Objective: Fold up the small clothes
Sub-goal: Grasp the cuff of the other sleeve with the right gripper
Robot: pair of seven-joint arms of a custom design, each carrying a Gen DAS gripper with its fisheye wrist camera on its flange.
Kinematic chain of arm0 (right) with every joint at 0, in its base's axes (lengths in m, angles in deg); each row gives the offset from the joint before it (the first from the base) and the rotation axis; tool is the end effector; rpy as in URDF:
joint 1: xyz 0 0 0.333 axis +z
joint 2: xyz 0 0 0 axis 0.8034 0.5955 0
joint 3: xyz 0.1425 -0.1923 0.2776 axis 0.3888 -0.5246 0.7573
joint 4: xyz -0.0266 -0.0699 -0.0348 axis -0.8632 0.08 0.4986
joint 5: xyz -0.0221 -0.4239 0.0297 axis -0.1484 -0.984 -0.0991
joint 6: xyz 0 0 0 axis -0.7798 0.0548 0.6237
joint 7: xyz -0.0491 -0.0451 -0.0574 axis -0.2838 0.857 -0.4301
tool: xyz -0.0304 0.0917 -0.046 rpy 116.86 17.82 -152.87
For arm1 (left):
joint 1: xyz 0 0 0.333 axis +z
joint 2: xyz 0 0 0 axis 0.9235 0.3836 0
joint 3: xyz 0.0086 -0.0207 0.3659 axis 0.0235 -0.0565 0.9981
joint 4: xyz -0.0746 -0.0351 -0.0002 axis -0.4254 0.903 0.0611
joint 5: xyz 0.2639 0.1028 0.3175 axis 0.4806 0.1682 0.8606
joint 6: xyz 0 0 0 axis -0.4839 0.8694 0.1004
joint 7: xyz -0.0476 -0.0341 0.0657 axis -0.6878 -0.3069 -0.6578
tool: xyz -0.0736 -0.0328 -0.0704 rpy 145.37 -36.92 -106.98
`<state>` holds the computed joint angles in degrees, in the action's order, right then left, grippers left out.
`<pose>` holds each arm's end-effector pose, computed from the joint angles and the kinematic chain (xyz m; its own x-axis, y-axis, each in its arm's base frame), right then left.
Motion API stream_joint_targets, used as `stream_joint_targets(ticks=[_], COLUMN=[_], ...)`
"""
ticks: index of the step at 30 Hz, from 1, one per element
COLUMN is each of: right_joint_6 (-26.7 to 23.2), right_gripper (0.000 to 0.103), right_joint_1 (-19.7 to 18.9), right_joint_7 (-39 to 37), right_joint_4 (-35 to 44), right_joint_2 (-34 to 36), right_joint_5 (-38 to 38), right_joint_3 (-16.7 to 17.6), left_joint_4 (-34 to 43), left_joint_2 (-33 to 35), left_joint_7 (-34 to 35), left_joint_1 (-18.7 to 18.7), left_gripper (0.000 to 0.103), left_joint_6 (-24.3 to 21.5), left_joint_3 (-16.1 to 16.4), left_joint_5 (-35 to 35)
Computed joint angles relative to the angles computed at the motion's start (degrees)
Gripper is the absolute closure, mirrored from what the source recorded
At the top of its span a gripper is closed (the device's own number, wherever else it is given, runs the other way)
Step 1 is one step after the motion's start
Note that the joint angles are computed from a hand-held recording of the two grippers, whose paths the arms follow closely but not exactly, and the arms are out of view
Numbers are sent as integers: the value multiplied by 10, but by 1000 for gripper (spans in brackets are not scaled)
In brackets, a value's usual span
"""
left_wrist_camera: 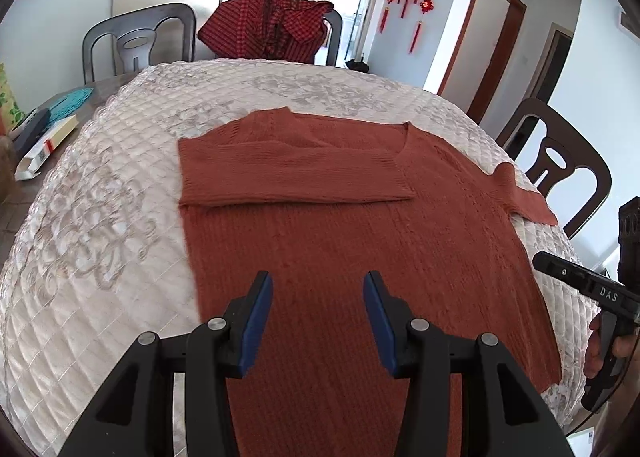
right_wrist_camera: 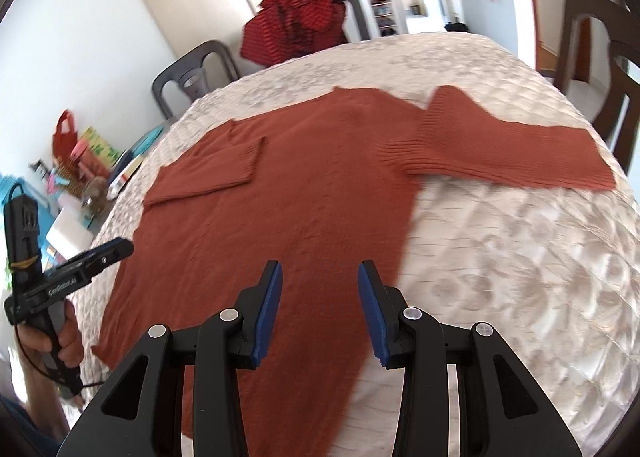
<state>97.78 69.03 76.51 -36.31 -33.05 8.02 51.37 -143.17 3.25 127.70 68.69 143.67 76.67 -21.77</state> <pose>0.6467 0.1987 0.5536 0.1007 -0.9904 -0.0943 -0.8949 -0.0488 -0.4437 0.6594 -0.0886 0.5351 -0.1184 -0.9755 0.1855 -0.7405 -0.0377 -0.6710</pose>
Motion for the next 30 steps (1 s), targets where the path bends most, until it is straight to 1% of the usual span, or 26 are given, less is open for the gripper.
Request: stream_joint_targets(ticks=[3,6,10,14,16,18,20,23,24,25,26,27,29,30], right_joint_6=[8,15,3,-7,-13,10,13,37,42,34,21,14,33,42], right_gripper=[63,63,63,63,63,63,63,63,66,79,85,89,91,91], right_joint_1=[-4,-10,-24,-42,-49,-58,-59,-60,-61,-60,-58,-59,-68,-68], right_joint_7=[26,83,199,278,303,316,330,360,362,366,371,372,351,347], right_joint_4=[-6,-5,1,11,17,17,26,31,33,38,47,54,52,52], right_joint_2=[-6,-8,-13,-9,-4,1,10,22,24,26,32,35,35,34], right_joint_5=[-16,-61,-133,-172,-178,-169,-173,-182,-182,-189,-199,-200,-165,-163], right_joint_3=[-9,-22,-43,-51,-53,-54,-55,-62,-63,-67,-70,-71,-65,-65], left_joint_4=[20,37,50,56,51,48,47,47,46,47,46,47,47,47], left_joint_2=[17,33,49,60,60,59,58,58,58,59,58,59,60,59], left_joint_7=[-13,-28,-58,-76,-77,-76,-75,-68,-62,-56,-48,-39,-22,-16], left_joint_1=[-5,-7,-6,1,5,7,9,14,17,20,24,28,35,36], left_gripper=[53,52,52,52,52,52,51,49,49,49,49,49,49,49], left_joint_6=[-3,-4,1,-9,-4,0,2,3,3,3,4,4,4,4], left_joint_3=[0,-1,-2,-6,-10,-13,-16,-21,-24,-27,-32,-35,-42,-43], left_joint_5=[20,42,72,83,83,82,80,74,66,58,46,34,9,2])
